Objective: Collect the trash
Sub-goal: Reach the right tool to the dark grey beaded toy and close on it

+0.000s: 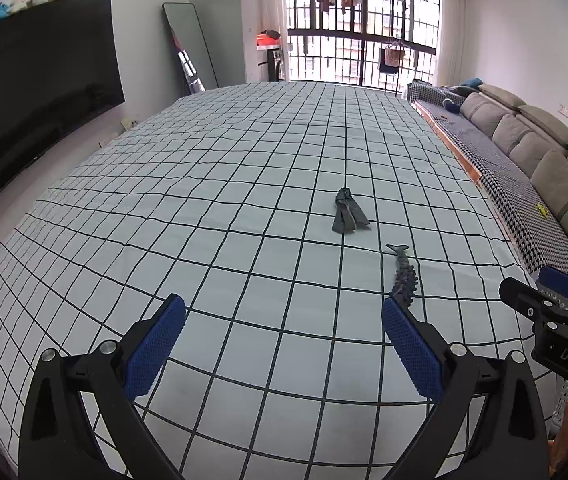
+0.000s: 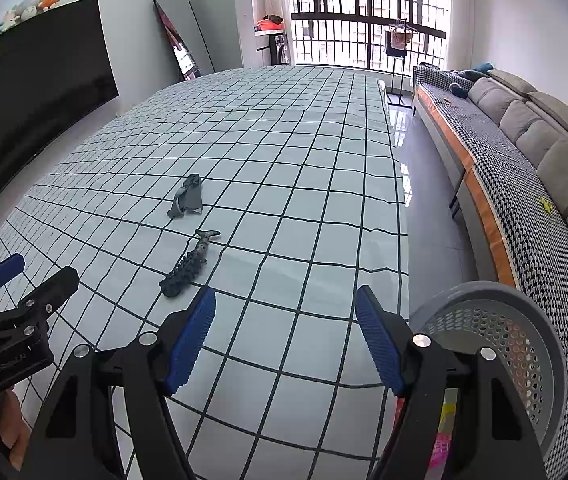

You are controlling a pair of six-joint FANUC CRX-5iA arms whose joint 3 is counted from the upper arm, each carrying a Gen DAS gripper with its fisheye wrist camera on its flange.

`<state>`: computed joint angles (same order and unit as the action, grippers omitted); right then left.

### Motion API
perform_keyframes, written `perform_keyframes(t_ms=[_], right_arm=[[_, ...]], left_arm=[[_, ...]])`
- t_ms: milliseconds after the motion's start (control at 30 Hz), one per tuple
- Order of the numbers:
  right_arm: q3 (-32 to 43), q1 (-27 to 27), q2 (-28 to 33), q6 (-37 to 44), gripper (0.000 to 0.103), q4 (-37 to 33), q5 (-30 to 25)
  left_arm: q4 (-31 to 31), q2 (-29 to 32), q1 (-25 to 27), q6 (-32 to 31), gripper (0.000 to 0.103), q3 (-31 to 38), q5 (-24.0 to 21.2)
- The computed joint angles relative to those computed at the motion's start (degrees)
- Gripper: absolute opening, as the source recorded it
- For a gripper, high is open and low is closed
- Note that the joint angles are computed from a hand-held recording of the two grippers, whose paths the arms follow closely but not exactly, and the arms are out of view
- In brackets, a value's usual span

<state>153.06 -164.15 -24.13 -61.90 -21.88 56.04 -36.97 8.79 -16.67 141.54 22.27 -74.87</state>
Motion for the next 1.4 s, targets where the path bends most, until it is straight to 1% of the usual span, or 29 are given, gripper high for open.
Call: perform_keyframes(t_ms=[400, 567, 667, 833, 1167, 1267, 1333, 1367, 1400], right_arm=[[-9.66, 2.39, -6.97, 0.34, 0.069, 0.70, 6.66], [-14.73, 3.67, -10.39, -1.06, 0.069, 0.49, 10.16], [-17.53, 4.60, -12.01, -2.26, 0.069, 1.14, 11.91], [-20.28, 6.21, -13.28, -4.74, 0.069, 4.31, 12.59], [-22.02, 8.27, -13.65, -7.85, 0.069, 11.09, 12.36], [-21.59, 8.46, -13.31, -7.49, 0.061, 11.32, 12.34], [-21.16, 8.47, -13.02, -7.05, 0.050, 10.95, 12.29], [-20.91, 8.48, -12.86, -6.77, 0.047, 10.72, 12.28], [-20.74, 8.46, -12.78, -6.40, 0.042, 10.32, 12.40]], left_arm=[[1.45, -0.14, 2.02, 1.54, 0.097, -1.39, 0.09], [2.19, -0.07, 2.92, 1.93, 0.097, -1.71, -0.43], [1.45, -0.37, 2.68, 2.72, 0.097, -1.90, -0.77], [1.23, -0.45, 2.79, 3.21, 0.097, -1.90, -1.07], [1.58, -0.99, 3.72, 3.96, 0.097, -2.32, -1.54], [2.39, -1.48, 4.31, 4.41, 0.097, -3.01, -0.99], [2.40, -1.53, 4.32, 4.46, 0.097, -3.01, -0.92], [2.33, -1.53, 4.25, 4.45, 0.097, -3.00, -0.90], [2.28, -1.47, 4.18, 4.39, 0.097, -2.92, -0.90]])
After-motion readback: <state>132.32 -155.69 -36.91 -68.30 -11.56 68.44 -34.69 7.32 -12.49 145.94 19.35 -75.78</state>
